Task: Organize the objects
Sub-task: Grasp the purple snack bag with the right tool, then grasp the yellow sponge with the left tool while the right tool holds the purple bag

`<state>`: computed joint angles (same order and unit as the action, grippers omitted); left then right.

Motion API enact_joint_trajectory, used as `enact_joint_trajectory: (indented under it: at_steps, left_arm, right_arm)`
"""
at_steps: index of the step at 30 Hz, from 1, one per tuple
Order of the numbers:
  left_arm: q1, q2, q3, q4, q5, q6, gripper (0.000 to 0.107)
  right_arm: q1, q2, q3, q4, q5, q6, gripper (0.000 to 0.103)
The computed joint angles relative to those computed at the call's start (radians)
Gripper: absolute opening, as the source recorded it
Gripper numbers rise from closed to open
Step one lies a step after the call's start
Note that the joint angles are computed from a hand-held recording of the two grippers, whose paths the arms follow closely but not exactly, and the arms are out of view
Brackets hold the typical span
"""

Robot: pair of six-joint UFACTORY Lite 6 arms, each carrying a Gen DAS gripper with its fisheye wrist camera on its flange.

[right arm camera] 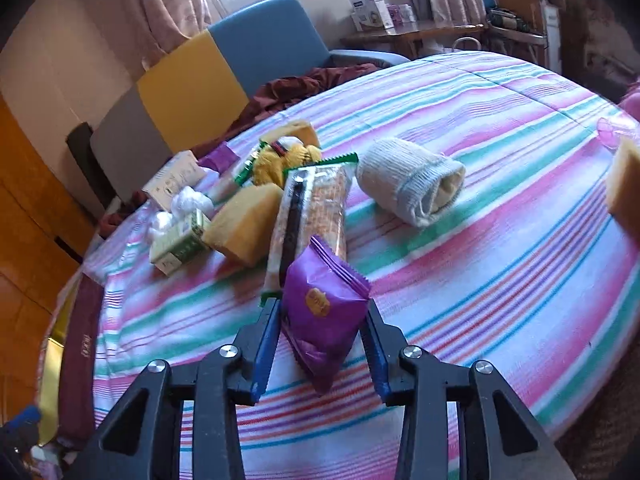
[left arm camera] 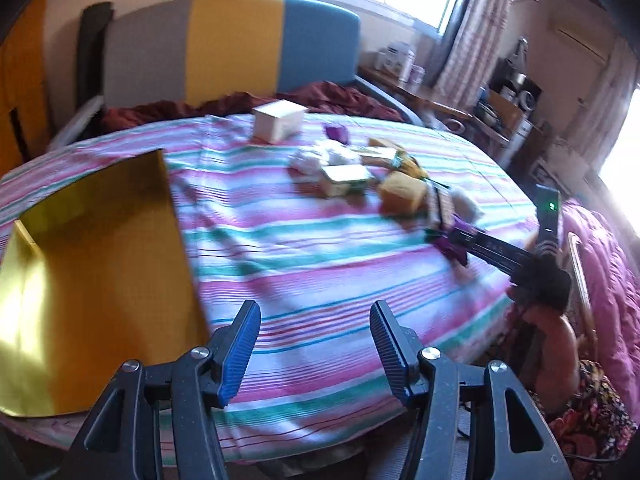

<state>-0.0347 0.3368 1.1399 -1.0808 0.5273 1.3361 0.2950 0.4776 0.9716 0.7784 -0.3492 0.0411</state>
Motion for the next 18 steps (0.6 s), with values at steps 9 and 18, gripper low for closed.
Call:
enact_joint_trajectory:
  at_steps: [9, 18]
  left_arm:
    - [-0.065, 0.135, 0.134, 0.080, 0.120, -0.100, 0.060]
    - [-0.160, 0.223, 0.243, -0.008, 0.076, -0.070, 0.084]
  right_arm:
    - [-0.026, 0.003, -0.039, -0.214, -0.073, 0.194, 0.032]
    - [-0.081, -0.007, -0.117, -0.294, -0.187, 0.283, 0.033]
